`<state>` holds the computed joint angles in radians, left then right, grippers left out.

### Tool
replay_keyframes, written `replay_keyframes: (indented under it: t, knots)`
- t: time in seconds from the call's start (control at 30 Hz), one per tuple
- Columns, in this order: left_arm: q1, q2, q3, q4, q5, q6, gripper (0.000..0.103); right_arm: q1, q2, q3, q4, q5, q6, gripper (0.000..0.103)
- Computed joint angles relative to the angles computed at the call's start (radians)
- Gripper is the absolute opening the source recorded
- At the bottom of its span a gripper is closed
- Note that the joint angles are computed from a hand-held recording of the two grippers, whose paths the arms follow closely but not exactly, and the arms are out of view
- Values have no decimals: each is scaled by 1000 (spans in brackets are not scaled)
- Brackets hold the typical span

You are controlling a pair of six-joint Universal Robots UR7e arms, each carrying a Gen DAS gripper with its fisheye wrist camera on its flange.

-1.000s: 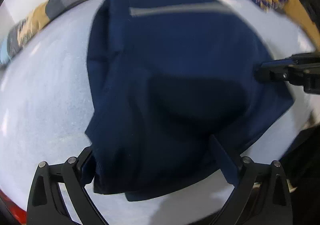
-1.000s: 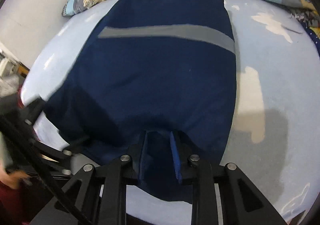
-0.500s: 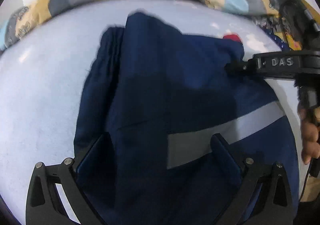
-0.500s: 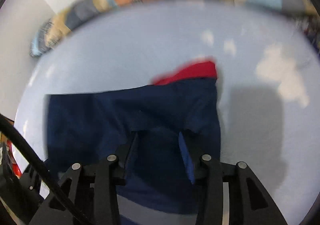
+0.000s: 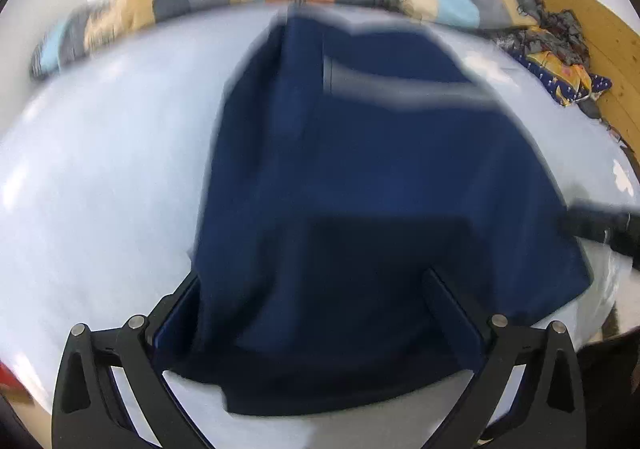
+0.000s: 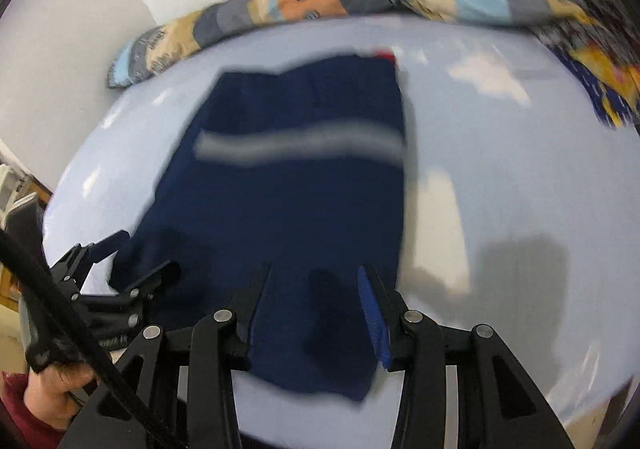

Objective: Fold large clothes

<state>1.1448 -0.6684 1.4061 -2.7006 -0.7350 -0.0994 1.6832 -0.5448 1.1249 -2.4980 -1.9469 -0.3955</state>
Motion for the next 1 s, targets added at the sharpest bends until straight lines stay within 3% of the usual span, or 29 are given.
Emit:
replay_keyframes:
  t: [0.03, 0.13, 0.2, 0.27, 0.3, 0.33, 0.37, 0.47, 0.57, 0.67, 0.87, 1.0]
  knots:
    - [3, -2, 16, -49, -14, 6, 103, -7, -3, 23, 19, -9, 16, 57]
    - [-31, -13, 71, -169, 76, 78, 103, 5, -7, 75, -68, -65, -34, 58]
    - [-62, -37, 144, -315, 95, 128, 103, 10, -47, 148, -185, -16, -65, 58]
    - [-101, -58, 219, -429, 165, 128, 103, 17, -95, 250, -339, 12, -106, 60]
    - [-119, -64, 251, -475, 204, 126, 103, 20, -112, 294, -411, 13, -127, 64]
    - [-140, -67, 280, -504, 246, 114, 103, 23, -124, 336, -484, 6, -151, 76]
    - [-154, -73, 310, -521, 274, 102, 103, 24, -139, 383, -558, -2, -174, 83]
    - [-189, -91, 370, -542, 352, 85, 103, 22, -179, 502, -716, 4, -207, 83]
    - [-211, -110, 398, -457, 382, 62, 103, 15, -201, 582, -827, 5, -239, 86]
    - [-222, -106, 406, -415, 384, 83, 103, 14, -202, 592, -846, -1, -237, 89]
    - [-229, -82, 388, -481, 369, 164, 103, 14, -204, 585, -824, 7, -222, 89]
    - [-226, -89, 386, -480, 367, 143, 103, 14, -202, 582, -808, 12, -217, 89]
